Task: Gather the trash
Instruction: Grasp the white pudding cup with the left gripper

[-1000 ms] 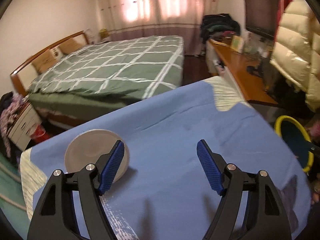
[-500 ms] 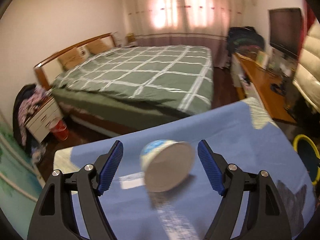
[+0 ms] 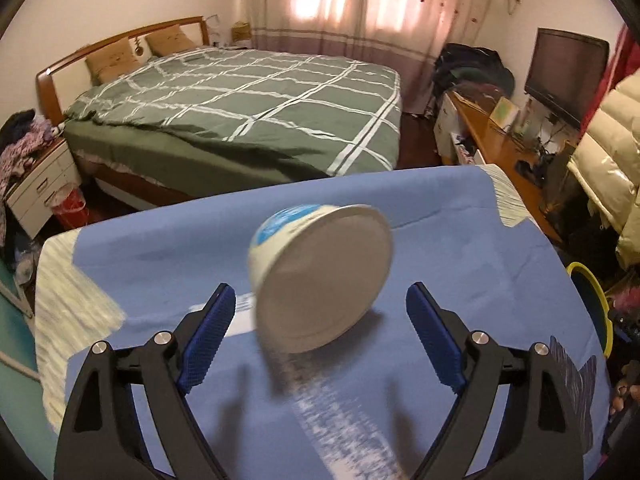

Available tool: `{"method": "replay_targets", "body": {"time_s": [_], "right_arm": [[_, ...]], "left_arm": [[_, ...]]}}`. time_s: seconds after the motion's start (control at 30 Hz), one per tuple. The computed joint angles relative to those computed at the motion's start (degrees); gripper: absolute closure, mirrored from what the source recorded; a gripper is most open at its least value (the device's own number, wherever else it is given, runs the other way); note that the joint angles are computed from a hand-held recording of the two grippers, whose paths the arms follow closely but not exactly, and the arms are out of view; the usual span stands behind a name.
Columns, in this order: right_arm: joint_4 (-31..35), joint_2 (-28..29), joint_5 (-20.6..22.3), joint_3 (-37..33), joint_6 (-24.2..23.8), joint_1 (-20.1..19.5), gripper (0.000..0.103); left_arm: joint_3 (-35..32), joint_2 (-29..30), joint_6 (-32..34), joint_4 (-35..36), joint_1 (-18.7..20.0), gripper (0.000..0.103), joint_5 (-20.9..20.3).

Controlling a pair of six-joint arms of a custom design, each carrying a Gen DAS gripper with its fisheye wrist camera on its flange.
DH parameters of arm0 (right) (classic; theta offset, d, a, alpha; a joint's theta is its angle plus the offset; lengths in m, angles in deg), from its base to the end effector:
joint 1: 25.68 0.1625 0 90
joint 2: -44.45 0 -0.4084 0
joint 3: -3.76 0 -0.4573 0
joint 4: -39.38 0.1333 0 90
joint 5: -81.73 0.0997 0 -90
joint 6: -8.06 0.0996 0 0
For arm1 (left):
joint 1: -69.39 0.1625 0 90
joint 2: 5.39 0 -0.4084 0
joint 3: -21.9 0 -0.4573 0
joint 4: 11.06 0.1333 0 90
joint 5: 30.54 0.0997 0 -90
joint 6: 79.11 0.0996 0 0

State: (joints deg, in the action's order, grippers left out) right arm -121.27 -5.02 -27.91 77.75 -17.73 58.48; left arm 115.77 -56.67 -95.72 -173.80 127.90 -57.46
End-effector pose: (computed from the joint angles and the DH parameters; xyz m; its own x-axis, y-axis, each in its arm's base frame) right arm 0.0161 -0.8241 0.2900 -0.8521 0.0034 0.5234 -0.3334 0.7673 -0.5478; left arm -0.1768 -0.7138 0.1827 -0.7232 -0.3501 -0.5953 0.2556 0.6650 -0.7017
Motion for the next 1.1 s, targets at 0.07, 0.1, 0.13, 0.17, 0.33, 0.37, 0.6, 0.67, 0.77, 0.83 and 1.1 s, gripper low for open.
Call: {"method": "replay_targets", "body": {"time_s": [0.07,0.1,0.13,0.17,0.33,0.37,0.6,0.67,0.77,0.83,1.1], "right_arm": [[0.1,0.0,0.0,0.1,0.2,0.0,0.017],[0.2,0.0,0.0,0.0,0.2,0.0,0.017],[0.3,0.0,0.0,0.1,0.3,0.1,0.017],[0.4,0.1,0.1,0.0,0.3,0.0,0.017],[1.5,0.4,0.0,-0.3,0.6,0.0,0.017],[1.7,0.4,0.0,-0.4,0.7,0.0,0.017],[2.3,0.3,0.4,-0.5,0.5,0.0,0.017],[2.8,0.4,0.6,-0.9,0.6,-0.2,0.017],[2.8,0.3,0.7,-0.9,0.3,-0.3,0.016],[3.1,0.3,1.0,-1.0,0.5,-0.4,0.016],[4.1,0.2,2.1,-1.2,0.2,-0.5,0.016]], "left_arm": [[-1.8,1.5,1.5,-0.4,0.2,0.016,0.2],[-2.9,2.0,2.2,0.2,0.6,0.013,-0.6],[-4.1,2.6,3.3,0.8,1.1,0.013,-1.3],[-5.1,3.0,4.4,1.1,1.5,0.013,-1.8],[-6.3,1.7,6.1,4.2,3.3,0.010,-10.9],[-6.1,1.5,6.2,4.4,3.4,0.010,-12.3],[-5.3,3.2,8.4,6.7,-0.2,0.010,-12.9],[-6.4,4.0,4.6,9.9,-0.9,0.010,-7.7],[-7.5,4.2,-1.0,11.4,-1.0,0.010,-4.2],[-8.6,4.3,-4.9,11.8,-0.2,0.008,-6.1],[-12.6,5.8,-17.8,15.6,2.9,0.018,-14.1]]}}
